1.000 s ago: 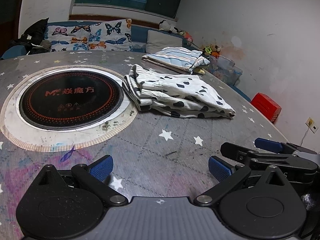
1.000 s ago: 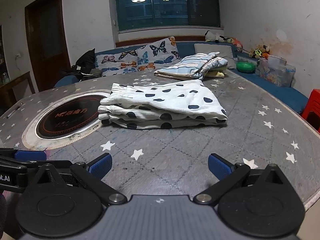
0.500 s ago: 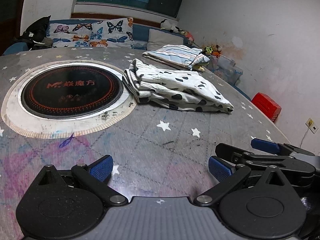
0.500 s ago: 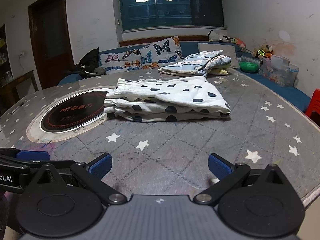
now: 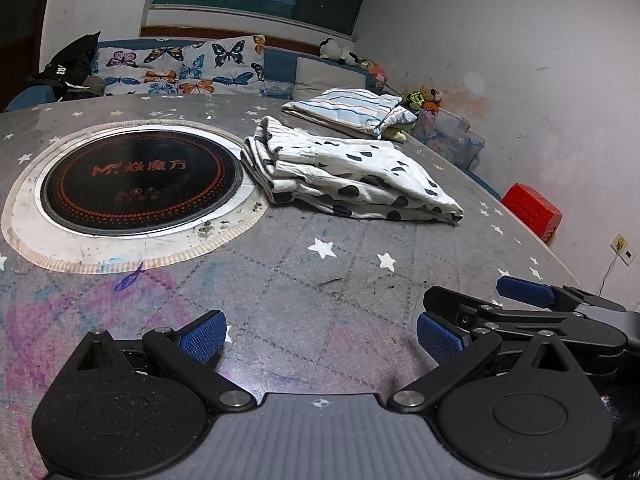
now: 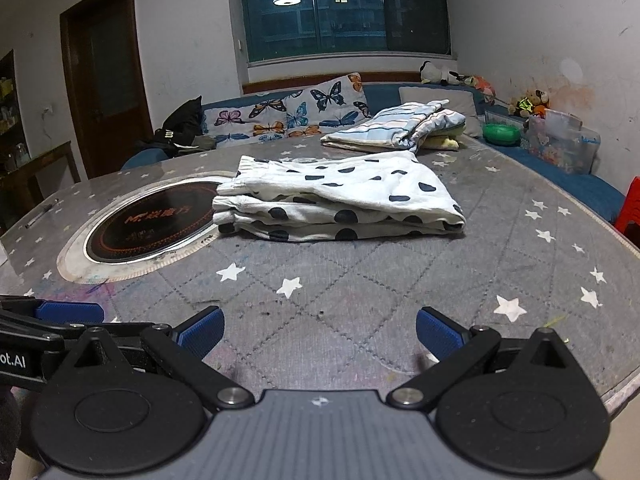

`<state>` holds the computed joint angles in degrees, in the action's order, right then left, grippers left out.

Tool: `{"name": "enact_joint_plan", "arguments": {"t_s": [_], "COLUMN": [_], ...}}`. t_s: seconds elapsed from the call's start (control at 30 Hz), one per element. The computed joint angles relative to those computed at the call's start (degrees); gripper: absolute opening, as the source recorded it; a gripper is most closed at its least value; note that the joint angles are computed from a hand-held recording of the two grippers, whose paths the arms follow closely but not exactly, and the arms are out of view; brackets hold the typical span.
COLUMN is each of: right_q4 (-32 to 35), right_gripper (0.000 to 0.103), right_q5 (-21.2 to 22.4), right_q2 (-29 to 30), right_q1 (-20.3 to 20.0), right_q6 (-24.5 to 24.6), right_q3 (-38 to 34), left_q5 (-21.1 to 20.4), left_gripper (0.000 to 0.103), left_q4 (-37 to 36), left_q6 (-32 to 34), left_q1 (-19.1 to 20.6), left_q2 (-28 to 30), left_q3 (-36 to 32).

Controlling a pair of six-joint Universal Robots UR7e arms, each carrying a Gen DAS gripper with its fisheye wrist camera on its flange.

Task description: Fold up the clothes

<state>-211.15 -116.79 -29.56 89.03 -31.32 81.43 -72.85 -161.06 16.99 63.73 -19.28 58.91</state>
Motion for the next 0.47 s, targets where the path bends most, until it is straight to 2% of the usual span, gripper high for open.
{"name": "enact_joint_plan", "arguments": {"t_s": [0.47], "right_q4": [2.2], "right_gripper": [0.103], "right_q5": [0.0], "right_q2": [0.2], "right_q1": [-0.3], "right_q6": [0.5], "right_q3": [-1.5], "left_q5": [0.3], "left_gripper": [0.103], "left_q4": [-0.2], "left_q6": [0.3], "left_q1": [-0.1], "left_q2": [1.3], "left_q3": [-2.2]}}
